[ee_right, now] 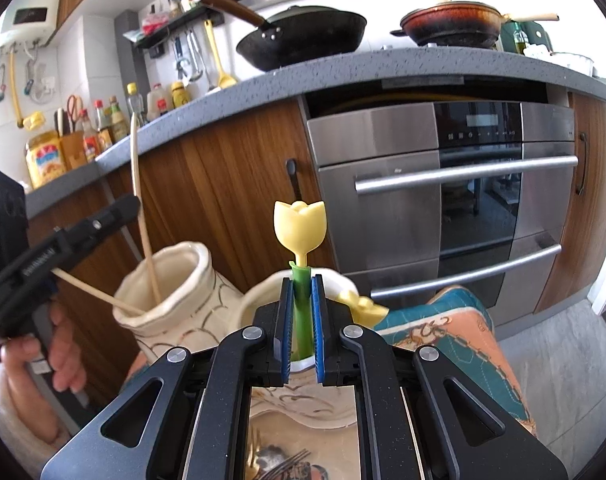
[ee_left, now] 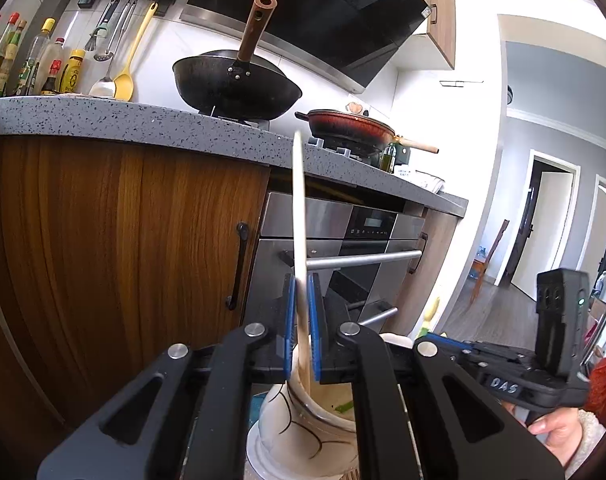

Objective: Organize utensils
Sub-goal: 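Drop the chopstick into the larger pot while the right tool drops the spatula into the smaller pot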

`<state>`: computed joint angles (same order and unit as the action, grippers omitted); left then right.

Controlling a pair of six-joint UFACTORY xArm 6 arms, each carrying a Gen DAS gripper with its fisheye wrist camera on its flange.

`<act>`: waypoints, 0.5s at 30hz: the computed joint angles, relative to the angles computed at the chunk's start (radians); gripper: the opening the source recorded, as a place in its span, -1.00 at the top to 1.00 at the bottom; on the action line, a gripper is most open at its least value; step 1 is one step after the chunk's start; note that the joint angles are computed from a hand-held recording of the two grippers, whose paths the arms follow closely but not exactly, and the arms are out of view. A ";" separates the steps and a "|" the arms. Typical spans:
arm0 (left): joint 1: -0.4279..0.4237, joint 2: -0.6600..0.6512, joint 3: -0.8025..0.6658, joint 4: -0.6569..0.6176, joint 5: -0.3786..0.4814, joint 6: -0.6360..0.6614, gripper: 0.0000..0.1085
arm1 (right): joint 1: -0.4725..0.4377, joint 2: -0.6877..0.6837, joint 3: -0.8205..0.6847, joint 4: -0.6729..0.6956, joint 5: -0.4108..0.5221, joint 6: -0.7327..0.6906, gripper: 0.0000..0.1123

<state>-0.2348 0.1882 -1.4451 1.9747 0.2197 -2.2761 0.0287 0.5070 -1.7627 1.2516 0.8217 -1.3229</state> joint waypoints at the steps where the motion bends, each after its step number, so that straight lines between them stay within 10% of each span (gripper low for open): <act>1: 0.000 -0.003 0.002 -0.009 -0.003 0.014 0.89 | 0.004 0.004 -0.003 -0.014 -0.004 0.005 0.82; 13: -0.010 -0.056 0.051 -0.171 0.048 0.175 0.83 | -0.006 -0.020 0.035 0.037 0.012 -0.065 0.32; 15: -0.014 -0.079 0.073 -0.183 0.065 0.180 0.56 | -0.014 -0.043 0.064 0.060 0.018 -0.092 0.26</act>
